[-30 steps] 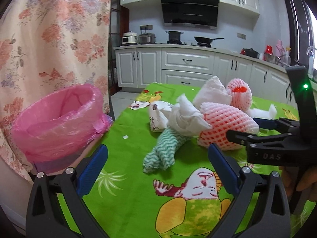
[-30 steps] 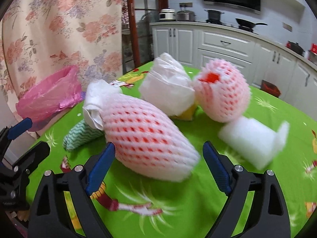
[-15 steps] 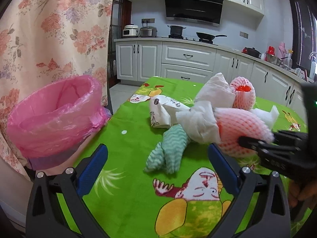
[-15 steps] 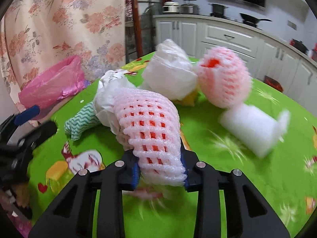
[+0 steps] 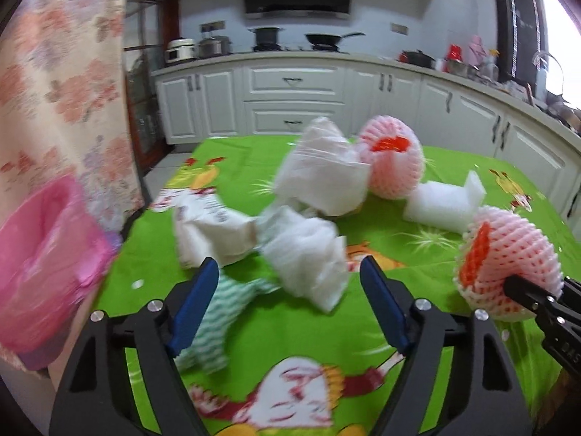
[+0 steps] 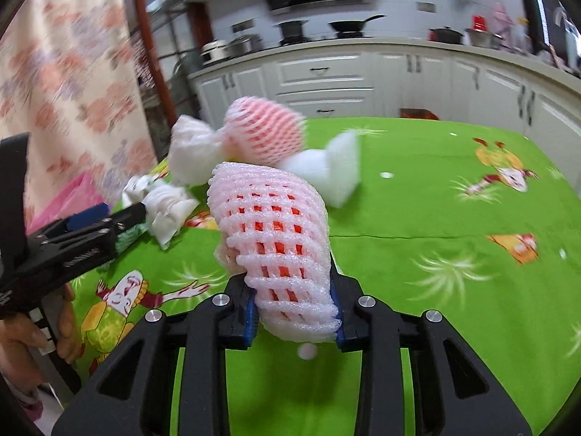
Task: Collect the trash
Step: 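Grasp a crumpled white tissue with the left tool while the right tool holds the net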
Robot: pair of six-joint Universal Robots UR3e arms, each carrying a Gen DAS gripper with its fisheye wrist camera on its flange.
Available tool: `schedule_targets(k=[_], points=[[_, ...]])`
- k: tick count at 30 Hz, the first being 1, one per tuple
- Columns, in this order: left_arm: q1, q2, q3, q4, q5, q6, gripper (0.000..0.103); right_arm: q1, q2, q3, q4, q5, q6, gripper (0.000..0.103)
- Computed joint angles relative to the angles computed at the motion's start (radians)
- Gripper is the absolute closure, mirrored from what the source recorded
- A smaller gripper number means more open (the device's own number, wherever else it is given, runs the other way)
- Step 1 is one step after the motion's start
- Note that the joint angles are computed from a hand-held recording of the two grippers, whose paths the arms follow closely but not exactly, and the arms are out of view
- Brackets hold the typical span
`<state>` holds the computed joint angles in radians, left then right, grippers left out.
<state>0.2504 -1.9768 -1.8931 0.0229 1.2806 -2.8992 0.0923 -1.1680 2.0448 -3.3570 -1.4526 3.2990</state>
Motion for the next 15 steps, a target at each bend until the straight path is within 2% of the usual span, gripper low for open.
schedule_targets(k=[3, 7, 10, 11, 12, 15], points=[[-0.047, -0.062, 0.108, -0.082, 0.035, -0.022, 0.034, -0.014, -0.013, 0.029, -0.019, 0.007, 0.001, 0.072], [-0.093, -0.142, 0.239, -0.171, 0.090, -0.041, 0.039, -0.002, -0.017, 0.029, -0.017, -0.007, -0.023, 0.072], [-0.115, -0.182, 0.279, -0.188, 0.122, -0.025, 0.052, 0.013, -0.011, 0.015, -0.009, -0.024, -0.029, 0.072], [-0.121, -0.191, 0.292, -0.205, 0.131, -0.021, 0.063, 0.014, -0.010, 0.014, -0.009, -0.026, -0.030, 0.072], [-0.118, -0.193, 0.296, -0.217, 0.123, -0.024, 0.068, 0.014, -0.010, 0.014, -0.008, -0.026, -0.030, 0.072], [-0.086, -0.164, 0.232, -0.155, 0.058, -0.033, 0.075, 0.016, -0.006, 0.016, -0.016, -0.031, -0.019, 0.072]])
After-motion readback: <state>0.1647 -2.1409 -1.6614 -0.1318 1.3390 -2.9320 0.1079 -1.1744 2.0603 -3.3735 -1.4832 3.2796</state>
